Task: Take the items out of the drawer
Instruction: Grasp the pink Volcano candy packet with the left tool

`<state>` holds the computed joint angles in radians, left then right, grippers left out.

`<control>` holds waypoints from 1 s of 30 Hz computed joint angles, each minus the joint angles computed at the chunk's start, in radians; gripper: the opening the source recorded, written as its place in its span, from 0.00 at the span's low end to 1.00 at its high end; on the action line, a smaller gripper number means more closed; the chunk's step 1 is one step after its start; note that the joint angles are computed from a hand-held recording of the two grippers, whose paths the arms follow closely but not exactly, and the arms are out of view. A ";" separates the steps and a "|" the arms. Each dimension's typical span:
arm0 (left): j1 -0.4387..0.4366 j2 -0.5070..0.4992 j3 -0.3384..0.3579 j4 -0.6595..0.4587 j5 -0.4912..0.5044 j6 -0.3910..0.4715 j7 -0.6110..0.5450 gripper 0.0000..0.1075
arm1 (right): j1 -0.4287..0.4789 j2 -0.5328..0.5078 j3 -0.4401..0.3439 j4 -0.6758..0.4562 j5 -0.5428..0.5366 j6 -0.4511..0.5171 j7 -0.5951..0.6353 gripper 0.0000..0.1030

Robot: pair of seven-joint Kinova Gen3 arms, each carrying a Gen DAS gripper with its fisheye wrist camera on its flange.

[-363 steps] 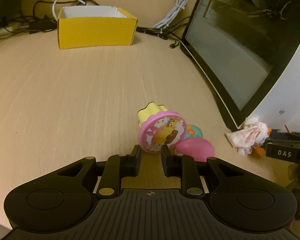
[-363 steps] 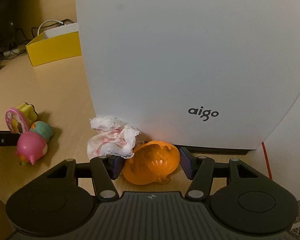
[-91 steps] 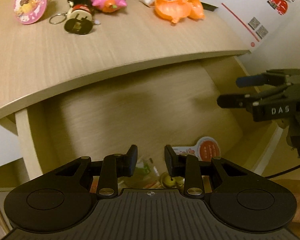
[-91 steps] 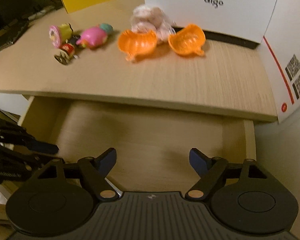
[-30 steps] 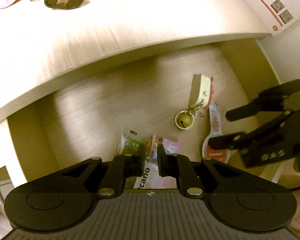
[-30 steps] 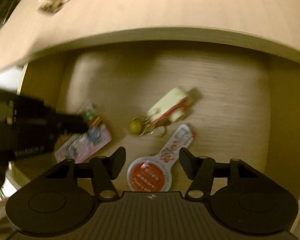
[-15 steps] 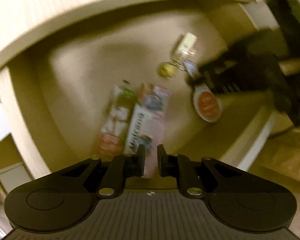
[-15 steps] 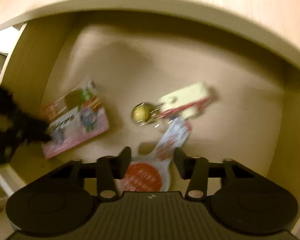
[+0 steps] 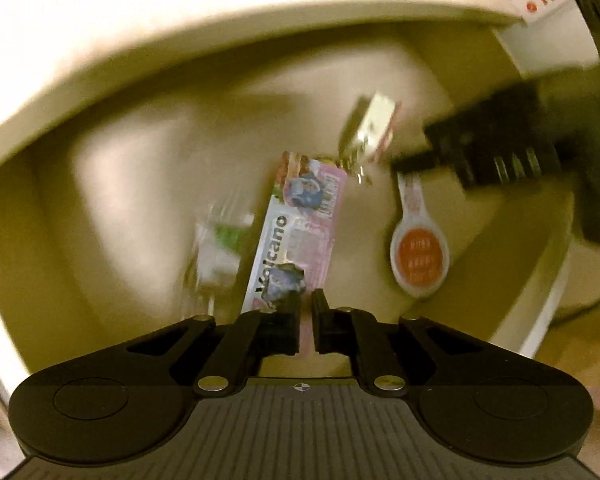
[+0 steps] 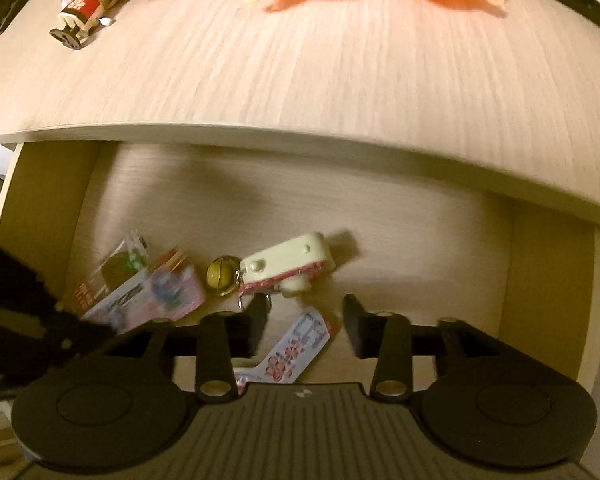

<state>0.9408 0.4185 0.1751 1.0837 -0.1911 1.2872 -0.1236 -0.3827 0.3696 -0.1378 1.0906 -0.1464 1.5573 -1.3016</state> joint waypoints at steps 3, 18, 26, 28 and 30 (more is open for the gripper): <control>0.022 0.021 -0.021 -0.023 -0.053 0.000 0.025 0.09 | 0.031 -0.006 -0.001 -0.004 -0.034 0.064 0.018 0.57; 0.235 0.235 -0.119 -0.438 -0.330 0.420 -0.162 0.17 | 0.025 -0.263 -0.001 0.335 0.081 -0.304 0.126 0.58; 0.218 0.267 -0.167 -0.463 -0.224 0.384 -0.189 0.15 | 0.055 -0.282 0.006 0.380 0.037 -0.347 0.070 0.58; 0.212 0.245 -0.166 -0.422 -0.216 0.344 -0.163 0.16 | 0.062 -0.272 0.010 0.357 0.026 -0.330 0.066 0.58; 0.207 0.235 -0.160 -0.403 -0.217 0.323 -0.158 0.16 | 0.069 -0.266 0.012 0.347 0.014 -0.317 0.065 0.58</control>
